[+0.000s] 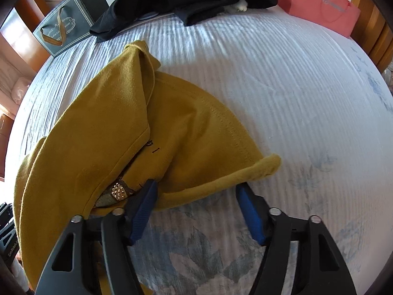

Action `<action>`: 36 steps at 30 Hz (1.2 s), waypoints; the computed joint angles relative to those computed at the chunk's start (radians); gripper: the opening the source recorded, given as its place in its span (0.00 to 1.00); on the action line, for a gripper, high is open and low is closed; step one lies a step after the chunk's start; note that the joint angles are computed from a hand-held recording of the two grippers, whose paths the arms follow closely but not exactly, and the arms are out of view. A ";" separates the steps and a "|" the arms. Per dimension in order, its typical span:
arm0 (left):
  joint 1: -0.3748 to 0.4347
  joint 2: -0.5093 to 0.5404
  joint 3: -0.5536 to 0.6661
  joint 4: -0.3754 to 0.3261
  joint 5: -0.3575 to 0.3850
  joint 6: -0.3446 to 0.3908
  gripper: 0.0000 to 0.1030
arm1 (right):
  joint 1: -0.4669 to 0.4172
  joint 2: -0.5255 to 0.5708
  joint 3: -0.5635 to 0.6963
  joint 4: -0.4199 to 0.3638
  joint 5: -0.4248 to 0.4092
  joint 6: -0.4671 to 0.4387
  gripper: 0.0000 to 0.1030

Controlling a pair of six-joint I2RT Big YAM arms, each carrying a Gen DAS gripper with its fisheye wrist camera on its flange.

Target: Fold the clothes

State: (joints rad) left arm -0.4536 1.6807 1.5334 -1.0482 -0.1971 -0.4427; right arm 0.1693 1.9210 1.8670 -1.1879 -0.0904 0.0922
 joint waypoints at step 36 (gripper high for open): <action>-0.064 -0.081 -0.166 0.088 0.170 -0.057 0.23 | 0.012 -0.118 -0.103 0.107 -0.044 0.057 0.56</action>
